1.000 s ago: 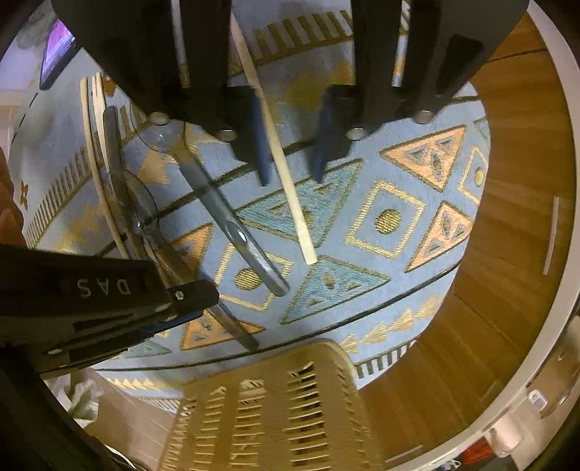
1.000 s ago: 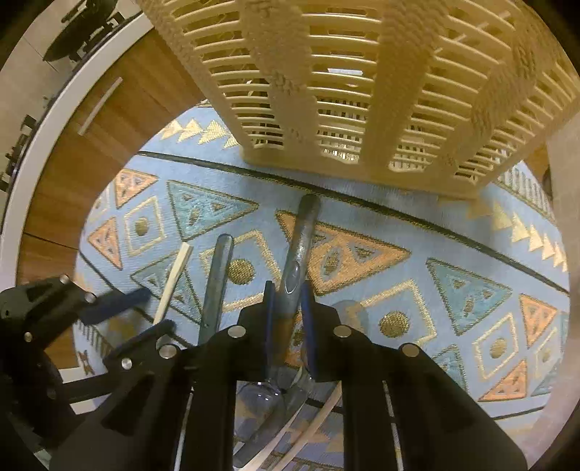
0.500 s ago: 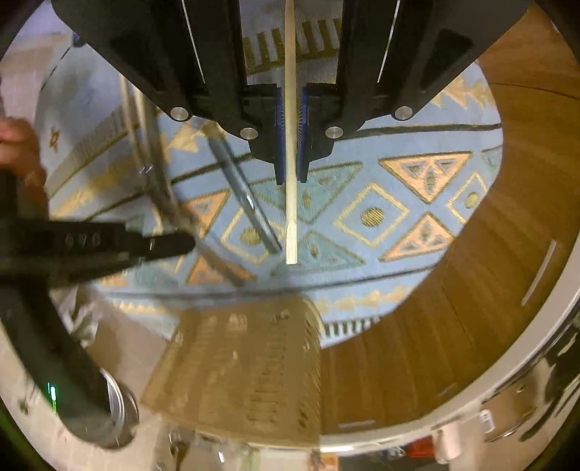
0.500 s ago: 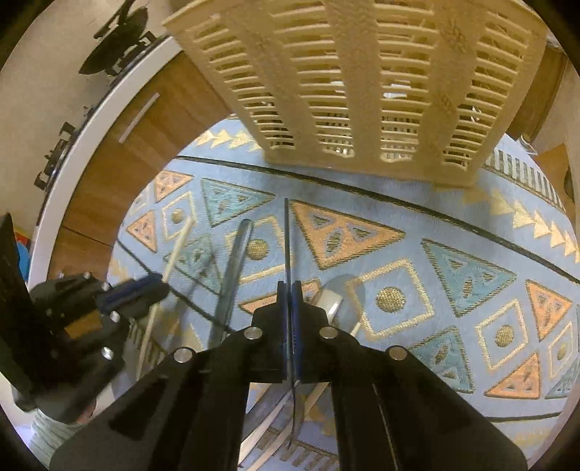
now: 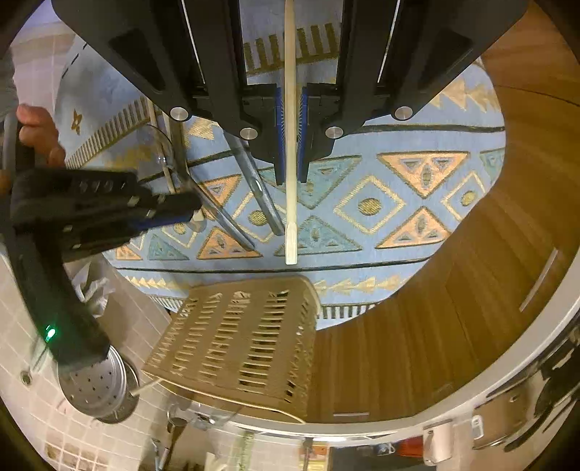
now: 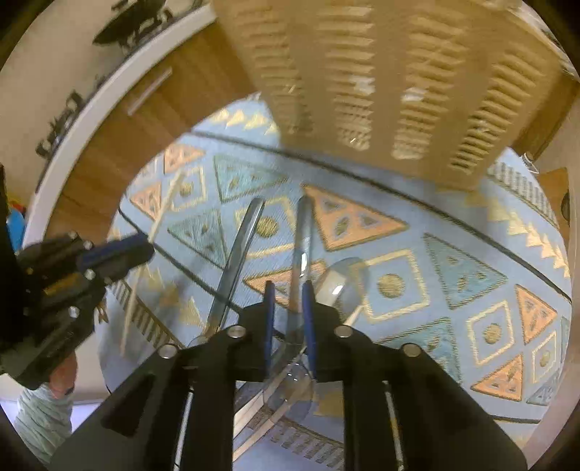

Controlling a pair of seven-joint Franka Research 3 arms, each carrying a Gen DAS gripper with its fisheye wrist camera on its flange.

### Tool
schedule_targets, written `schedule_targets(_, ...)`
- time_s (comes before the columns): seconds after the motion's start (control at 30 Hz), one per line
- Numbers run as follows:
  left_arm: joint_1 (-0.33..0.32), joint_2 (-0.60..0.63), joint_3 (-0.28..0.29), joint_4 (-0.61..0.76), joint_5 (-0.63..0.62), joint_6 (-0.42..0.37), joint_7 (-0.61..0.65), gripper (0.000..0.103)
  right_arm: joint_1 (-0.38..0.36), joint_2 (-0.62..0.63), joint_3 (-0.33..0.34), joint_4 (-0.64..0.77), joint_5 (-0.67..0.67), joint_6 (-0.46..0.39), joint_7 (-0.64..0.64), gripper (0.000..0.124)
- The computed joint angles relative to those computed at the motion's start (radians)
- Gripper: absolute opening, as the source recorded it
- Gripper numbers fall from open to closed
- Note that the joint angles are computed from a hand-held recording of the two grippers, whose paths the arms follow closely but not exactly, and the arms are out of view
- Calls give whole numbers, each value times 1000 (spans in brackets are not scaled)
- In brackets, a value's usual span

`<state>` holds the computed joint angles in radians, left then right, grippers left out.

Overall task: Organize utensils
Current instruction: 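Lift the held chopstick and utensil off the rug with both tools, then carry the chopstick and clear spoon over the beige basket with both tools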

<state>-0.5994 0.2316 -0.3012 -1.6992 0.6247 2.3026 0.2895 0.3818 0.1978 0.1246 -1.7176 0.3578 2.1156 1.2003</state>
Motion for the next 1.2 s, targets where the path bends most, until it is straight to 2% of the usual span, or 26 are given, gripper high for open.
schedule_targets(0.27,11,-32,3,-43,38,41,-52,4,43,45,-5,60,-140,0,74,22)
schedule_targets(0.37,16,-36,-1,-57,36,61,-54,4,62,78,-10,99,-202,-38,116,22)
schedule_targets(0.43,15,-35,0,-59,47,62,-58,4,75,74,-9,92,-243,-29,113,21)
schedule_targets(0.5,11,-34,2,-59,64,61,-71,4,98,66,-11,78,-299,-11,142,11)
schedule_targets(0.6,13,-41,5,-71,86,89,-105,4,115,58,-9,65,-348,4,172,10)
schedule_targets(0.7,16,-52,9,-80,116,120,-146,4,92,35,5,47,-267,2,132,10)
schedule_targets(0.9,14,-79,13,-68,234,157,-231,4,32,-129,15,-98,-18,128,-24,10)
schedule_targets(0.97,2,-102,21,-53,374,171,-312,4,15,-187,9,-128,96,174,-96,10)
schedule_targets(1.1,4,-89,22,24,559,201,-436,4,5,-241,-9,-137,232,299,-165,10)
schedule_targets(1.2,-17,-33,30,130,667,158,-466,4,-1,-245,-17,-113,286,409,-177,10)
